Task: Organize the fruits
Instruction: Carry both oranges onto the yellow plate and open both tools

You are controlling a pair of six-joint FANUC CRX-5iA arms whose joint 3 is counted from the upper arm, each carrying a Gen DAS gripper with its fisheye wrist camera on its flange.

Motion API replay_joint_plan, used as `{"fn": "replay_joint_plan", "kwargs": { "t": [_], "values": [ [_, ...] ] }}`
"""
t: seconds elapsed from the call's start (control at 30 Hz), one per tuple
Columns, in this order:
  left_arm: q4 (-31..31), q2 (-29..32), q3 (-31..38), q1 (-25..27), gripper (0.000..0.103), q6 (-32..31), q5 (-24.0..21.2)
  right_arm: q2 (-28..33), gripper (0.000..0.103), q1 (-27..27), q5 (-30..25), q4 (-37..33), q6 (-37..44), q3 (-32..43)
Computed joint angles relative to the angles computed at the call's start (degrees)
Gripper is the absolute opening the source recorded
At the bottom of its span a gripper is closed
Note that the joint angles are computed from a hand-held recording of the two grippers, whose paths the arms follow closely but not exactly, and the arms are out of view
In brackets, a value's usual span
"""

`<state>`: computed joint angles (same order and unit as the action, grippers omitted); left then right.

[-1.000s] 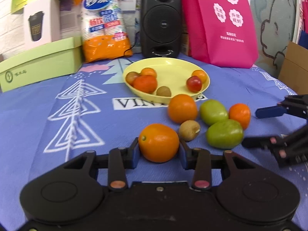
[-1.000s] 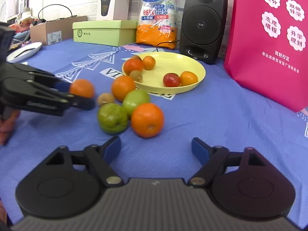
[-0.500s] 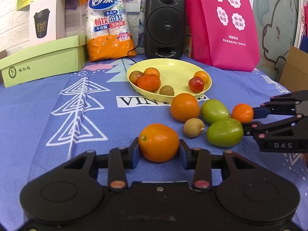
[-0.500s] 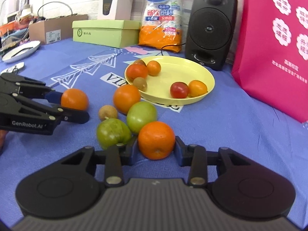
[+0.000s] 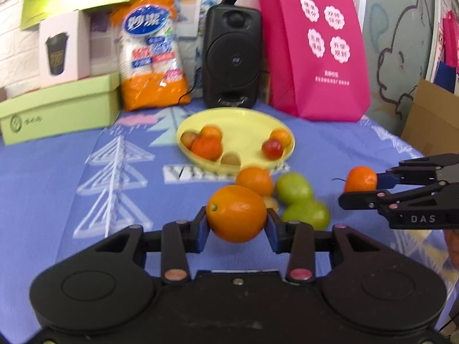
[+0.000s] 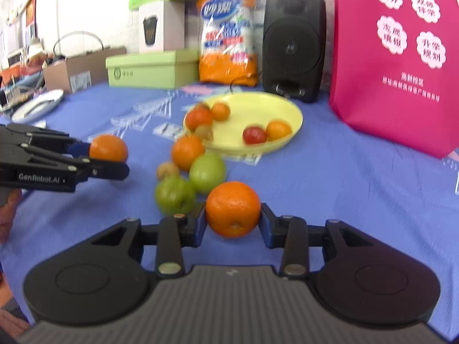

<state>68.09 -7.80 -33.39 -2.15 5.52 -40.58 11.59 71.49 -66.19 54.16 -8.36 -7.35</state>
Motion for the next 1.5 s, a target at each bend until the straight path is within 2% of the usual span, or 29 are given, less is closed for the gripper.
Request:
{"fn": "replay_joint_plan", "kwargs": {
  "t": [0.1, 0.2, 0.33, 0.43, 0.67, 0.77, 0.83, 0.9, 0.93, 1.1, 1.17, 1.23, 1.33, 1.5],
  "values": [
    [-0.8, 4.2, 5.6, -2.5, 0.04, 1.4, 0.3, 0.2, 0.037, -2.4, 0.4, 1.5, 2.6, 1.2],
    [-3.3, 9.0, 11.8, -5.9, 0.04, 2.8, 3.2, 0.9, 0.037, -6.0, 2.1, 2.0, 5.3, 2.9],
    [-7.4, 16.8, 21.2, -7.7, 0.039, 9.1, 1.0, 3.0, 0.037, -11.0, 4.8, -0.3, 11.6, 6.3],
    [-12.0, 21.4, 26.8, -8.4, 0.039, 14.0, 0.8, 5.3, 0.037, -13.5, 4.2, -2.5, 16.7, 9.1],
    [-17.0, 26.2, 31.6, -9.0, 0.04, 17.2, 0.2, 6.0, 0.037, -17.4, 7.9, -4.1, 17.7, 9.2],
    [-16.2, 25.9, 30.2, -9.8, 0.044, 14.7, 2.5, 7.0, 0.037, -18.4, 8.7, -5.1, 19.8, 10.5],
    [-15.0, 25.1, 29.1, -10.1, 0.053, 13.2, 3.2, 8.0, 0.037, -19.0, 9.1, -6.4, 21.2, 11.9],
    [-13.7, 23.8, 27.4, -10.4, 0.075, 11.0, 5.3, 9.2, 0.037, -19.4, 8.7, -7.8, 22.7, 13.6],
    [-12.9, 23.0, 26.3, -10.6, 0.077, 9.4, 6.5, 9.6, 0.037, -19.5, 8.7, -8.1, 23.2, 14.0],
    [-6.7, 19.4, 21.7, -10.0, 0.077, 3.1, 6.5, 8.7, 0.039, -19.7, 10.8, -7.7, 20.8, 12.6],
    [-4.3, 17.6, 19.7, -9.4, 0.077, 1.7, 6.0, 7.8, 0.05, -19.5, 11.8, -6.8, 20.0, 11.4],
    [-2.5, 15.7, 17.5, -8.5, 0.077, 1.2, 5.3, 7.3, 0.052, -19.1, 11.2, -5.5, 19.1, 10.9],
    [0.8, 12.1, 13.4, -7.3, 0.077, -1.3, 5.2, 5.8, 0.052, -18.2, 10.0, -3.4, 16.8, 9.4],
    [5.4, 6.1, 6.3, -4.5, 0.077, -3.1, 4.8, -0.3, 0.052, -13.7, 8.6, 3.1, 7.2, 1.7]
  ]
}}
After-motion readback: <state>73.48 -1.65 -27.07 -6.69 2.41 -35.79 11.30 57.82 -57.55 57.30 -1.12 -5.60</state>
